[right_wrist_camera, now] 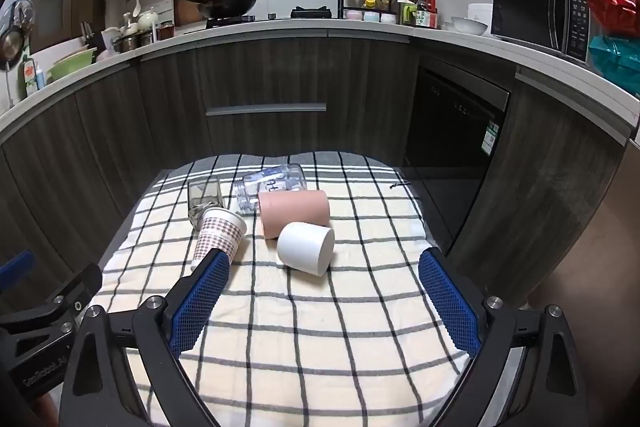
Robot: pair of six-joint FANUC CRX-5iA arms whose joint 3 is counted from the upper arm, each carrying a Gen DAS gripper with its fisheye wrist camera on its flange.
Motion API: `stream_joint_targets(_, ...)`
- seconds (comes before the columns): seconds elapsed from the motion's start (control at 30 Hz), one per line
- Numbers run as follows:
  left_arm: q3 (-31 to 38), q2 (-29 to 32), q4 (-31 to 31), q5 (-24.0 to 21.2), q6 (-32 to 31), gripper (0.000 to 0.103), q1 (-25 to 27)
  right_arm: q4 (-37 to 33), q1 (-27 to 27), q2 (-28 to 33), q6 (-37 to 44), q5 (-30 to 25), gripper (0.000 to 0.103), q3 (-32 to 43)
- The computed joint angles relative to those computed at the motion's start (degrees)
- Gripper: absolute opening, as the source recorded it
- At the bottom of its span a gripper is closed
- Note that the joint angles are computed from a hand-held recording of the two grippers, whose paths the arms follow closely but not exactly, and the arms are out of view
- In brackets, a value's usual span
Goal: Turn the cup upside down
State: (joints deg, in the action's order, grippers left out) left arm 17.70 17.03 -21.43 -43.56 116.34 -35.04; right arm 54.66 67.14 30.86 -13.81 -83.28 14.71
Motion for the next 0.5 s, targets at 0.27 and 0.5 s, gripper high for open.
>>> stream_joint_targets(0.27, -0.3, 0.0, 0.7, 0.1, 0.0, 0.103, 0.0, 0.3, 0.0, -0.2, -0.7, 0.4, 0.096, -0.5)
stream_joint_targets(0.5, -0.7, -0.4, 1.3, 0.3, -0.3, 0.103, 0.3, 0.3, 0.0, -0.4, -0.9, 0.6, 0.096, -0.8)
